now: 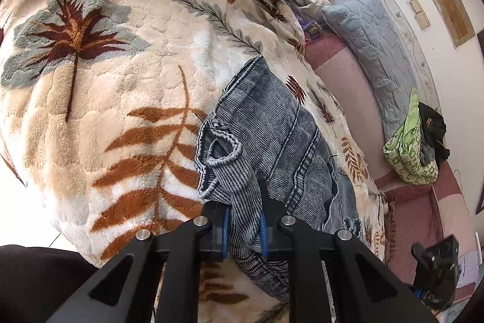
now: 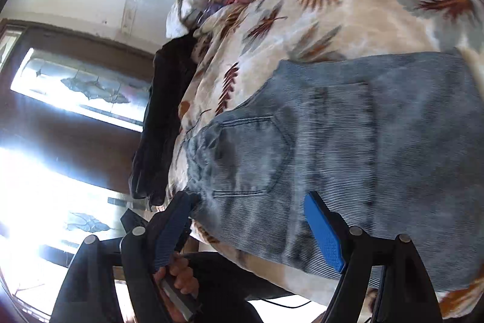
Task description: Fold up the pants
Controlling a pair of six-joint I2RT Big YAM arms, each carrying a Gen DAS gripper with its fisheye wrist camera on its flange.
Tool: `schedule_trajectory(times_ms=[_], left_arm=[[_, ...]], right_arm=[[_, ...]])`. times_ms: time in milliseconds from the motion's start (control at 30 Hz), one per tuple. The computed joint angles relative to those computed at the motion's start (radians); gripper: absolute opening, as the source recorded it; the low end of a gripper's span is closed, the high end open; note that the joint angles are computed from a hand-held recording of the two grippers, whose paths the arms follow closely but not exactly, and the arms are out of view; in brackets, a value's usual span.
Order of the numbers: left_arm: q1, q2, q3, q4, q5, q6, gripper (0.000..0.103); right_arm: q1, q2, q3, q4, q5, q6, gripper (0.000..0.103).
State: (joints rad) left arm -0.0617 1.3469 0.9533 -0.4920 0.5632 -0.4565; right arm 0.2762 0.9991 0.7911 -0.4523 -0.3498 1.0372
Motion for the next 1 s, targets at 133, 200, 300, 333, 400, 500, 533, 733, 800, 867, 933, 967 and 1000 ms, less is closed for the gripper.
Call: schedule_trajectory(times_ms=[133, 200, 300, 333, 400, 500, 533, 733, 800, 867, 933, 967, 1000], left_arm=[[0.003, 0.000, 0.000, -0.002, 0.005, 0.010, 0.016], [0.004, 0.001, 0.000, -0.004, 0.005, 0.017, 0.016], [0.008, 0.003, 0.000, -0.005, 0.013, 0.027, 0.016], [0.009, 0.005, 0.001, -0.006, 0.015, 0.031, 0.016], [0.007, 0.008, 0.005, -0.011, 0.011, 0.040, 0.016], [0.007, 0.008, 0.007, -0.016, 0.006, 0.051, 0.016], [0.006, 0.008, 0.007, -0.018, 0.002, 0.059, 0.016], [-0.010, 0.008, 0.017, -0.030, -0.033, 0.073, 0.016], [-0.016, 0.006, 0.018, -0.032, -0.044, 0.075, 0.016], [-0.018, 0.003, 0.018, -0.034, -0.050, 0.076, 0.016], [-0.017, 0.002, 0.017, -0.034, -0.052, 0.081, 0.016], [-0.017, 0.003, 0.018, -0.035, -0.053, 0.084, 0.016], [-0.017, 0.003, 0.019, -0.036, -0.053, 0.085, 0.016]], right_arm=[[-0.002, 0.238, 0.174, 0.009, -0.061, 0.004, 0.080], [-0.009, 0.324, 0.236, 0.052, -0.101, 0.045, 0.080], [-0.005, 0.455, 0.359, 0.058, -0.165, -0.003, 0.080], [-0.002, 0.495, 0.395, 0.039, -0.149, -0.033, 0.080], [0.007, 0.577, 0.436, -0.041, -0.119, -0.019, 0.081], [0.019, 0.567, 0.427, -0.034, -0.096, -0.012, 0.081], [0.023, 0.550, 0.430, -0.052, -0.102, -0.029, 0.081], [0.042, 0.402, 0.347, -0.157, -0.041, -0.022, 0.082], [0.047, 0.422, 0.337, -0.235, -0.025, -0.022, 0.089], [0.046, 0.437, 0.314, -0.200, -0.040, -0.037, 0.092], [0.049, 0.433, 0.336, -0.223, -0.043, -0.019, 0.096], [0.050, 0.429, 0.341, -0.219, -0.059, -0.012, 0.096], [0.054, 0.417, 0.337, -0.207, -0.063, -0.004, 0.096]])
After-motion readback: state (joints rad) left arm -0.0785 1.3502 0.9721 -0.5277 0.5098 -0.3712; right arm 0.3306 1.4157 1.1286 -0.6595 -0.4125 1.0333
